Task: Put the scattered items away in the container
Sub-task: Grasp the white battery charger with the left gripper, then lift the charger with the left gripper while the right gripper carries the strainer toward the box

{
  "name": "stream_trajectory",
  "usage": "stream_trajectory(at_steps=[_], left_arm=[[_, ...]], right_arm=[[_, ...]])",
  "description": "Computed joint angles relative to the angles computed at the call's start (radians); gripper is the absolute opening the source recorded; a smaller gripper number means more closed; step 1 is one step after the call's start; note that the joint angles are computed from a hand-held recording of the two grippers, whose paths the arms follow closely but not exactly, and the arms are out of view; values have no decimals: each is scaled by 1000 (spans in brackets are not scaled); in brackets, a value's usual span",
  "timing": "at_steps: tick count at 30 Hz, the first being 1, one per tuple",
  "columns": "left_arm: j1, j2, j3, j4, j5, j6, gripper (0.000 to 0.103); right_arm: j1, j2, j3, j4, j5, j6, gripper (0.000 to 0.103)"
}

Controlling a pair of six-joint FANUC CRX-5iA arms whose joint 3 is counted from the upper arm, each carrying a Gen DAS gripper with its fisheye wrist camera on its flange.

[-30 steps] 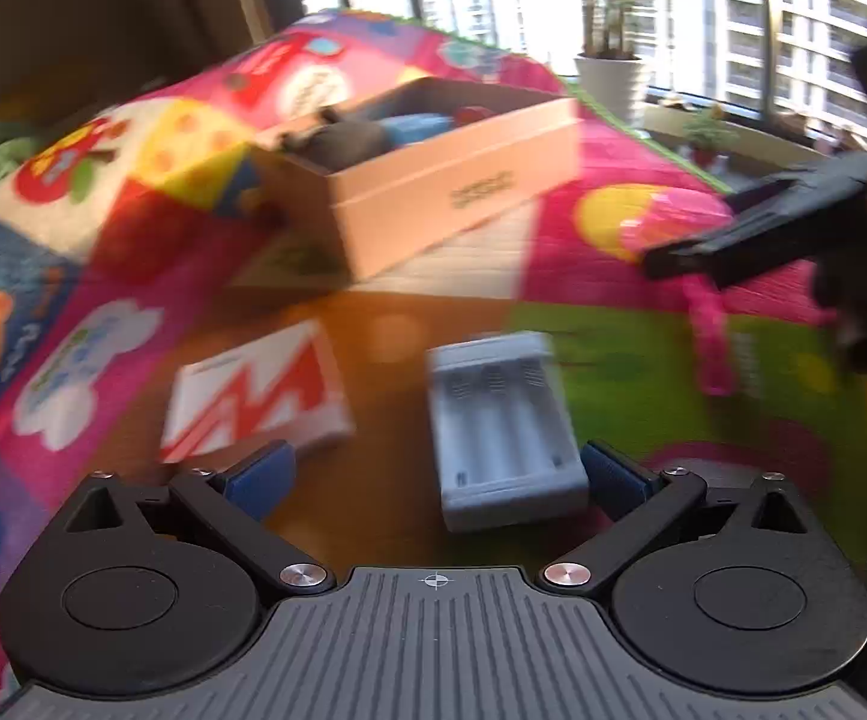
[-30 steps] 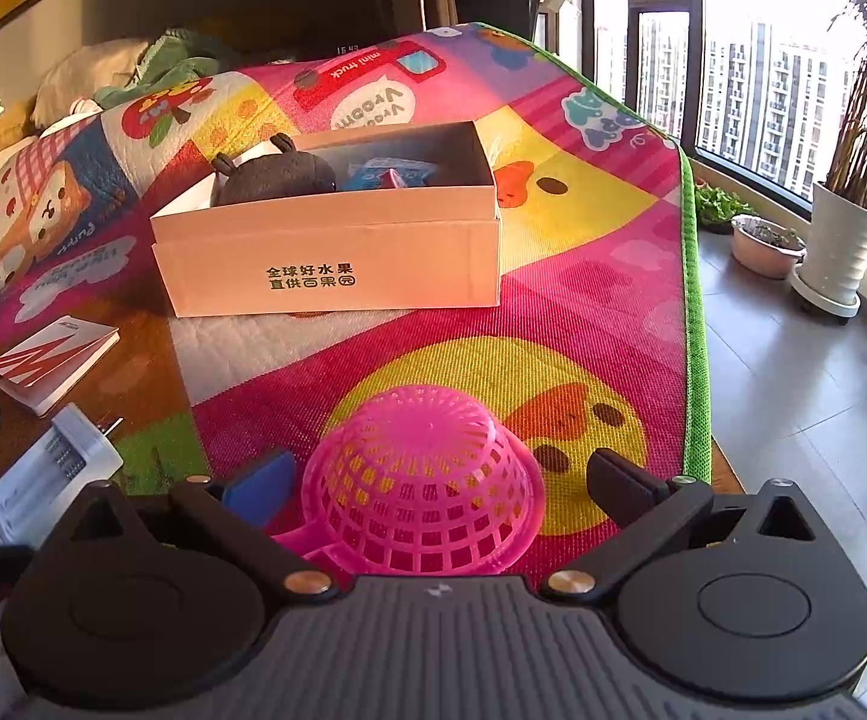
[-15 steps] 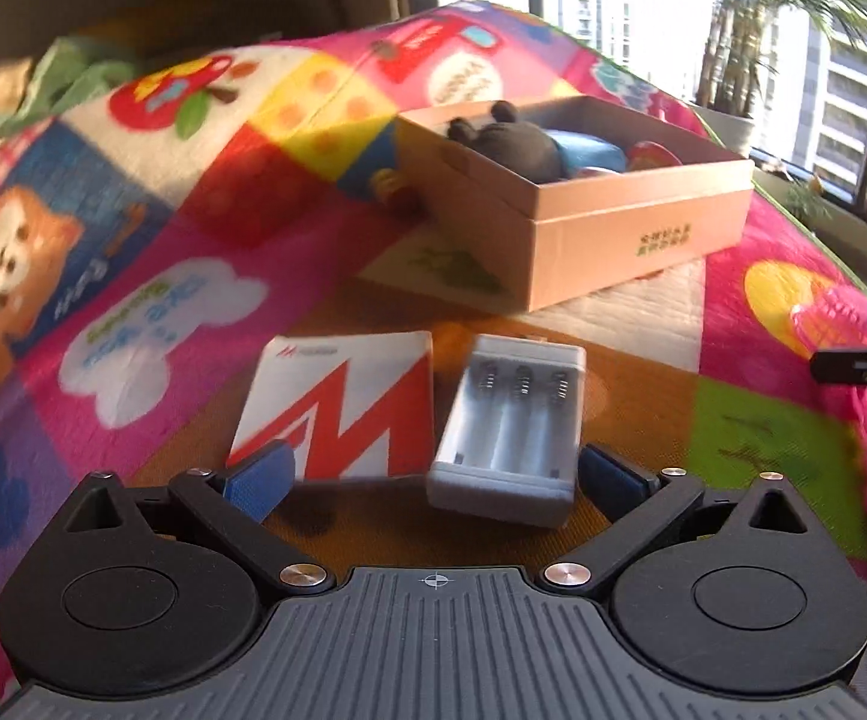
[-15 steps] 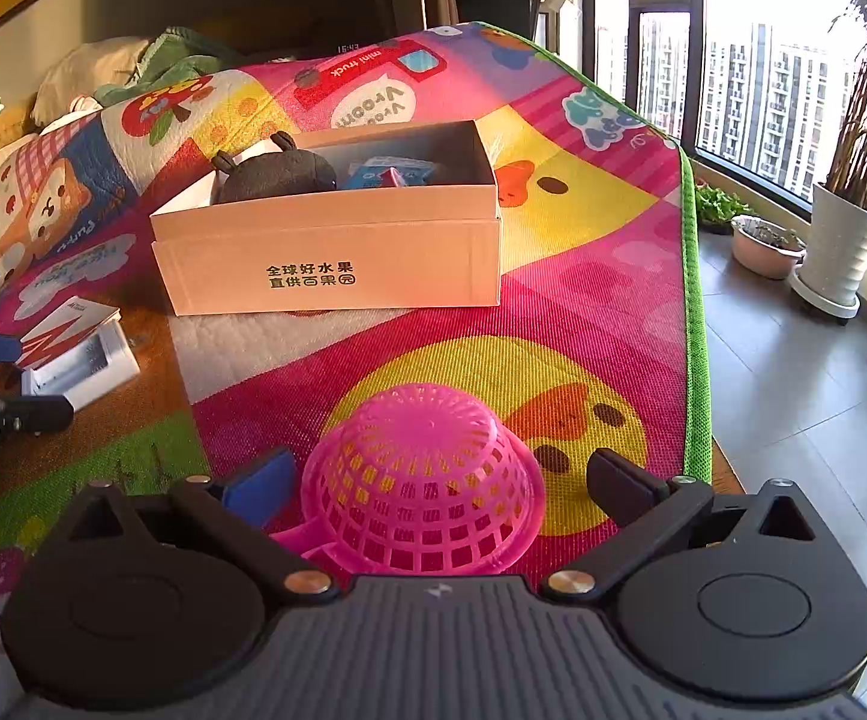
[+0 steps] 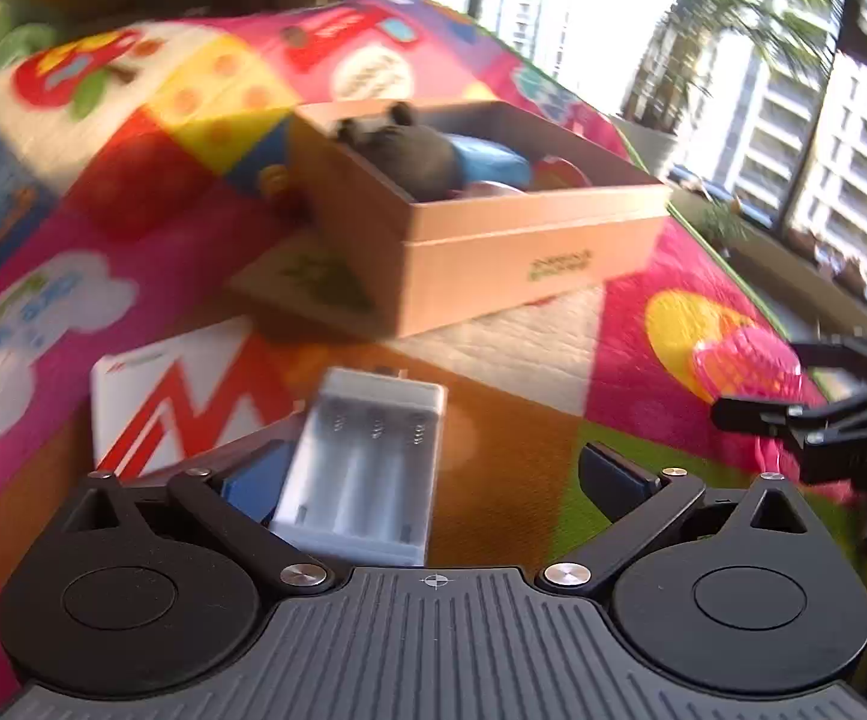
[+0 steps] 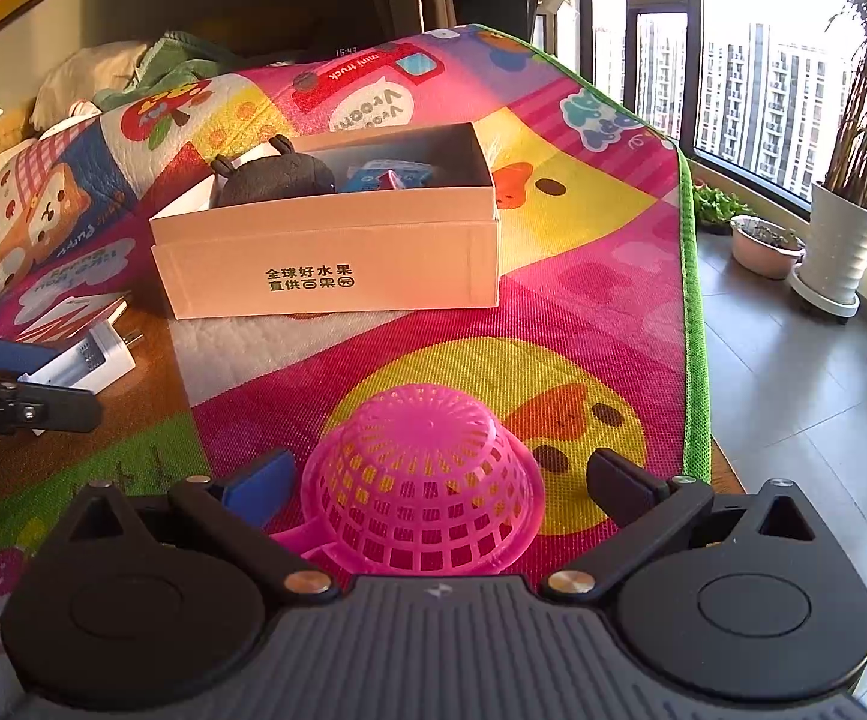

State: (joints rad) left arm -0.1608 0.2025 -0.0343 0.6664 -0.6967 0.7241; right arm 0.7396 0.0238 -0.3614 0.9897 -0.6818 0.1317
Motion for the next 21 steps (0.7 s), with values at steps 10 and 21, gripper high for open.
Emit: stream_trajectory(at_steps=[10,21], left_arm=[[-36,-58,-76,68,-67,-199,90],[-62,-79,-34,-229,93,26,98]], right_arm=[[-6,-6,-12,17,16,-24,103],[-4,-8,-15,22,14,-30,103]])
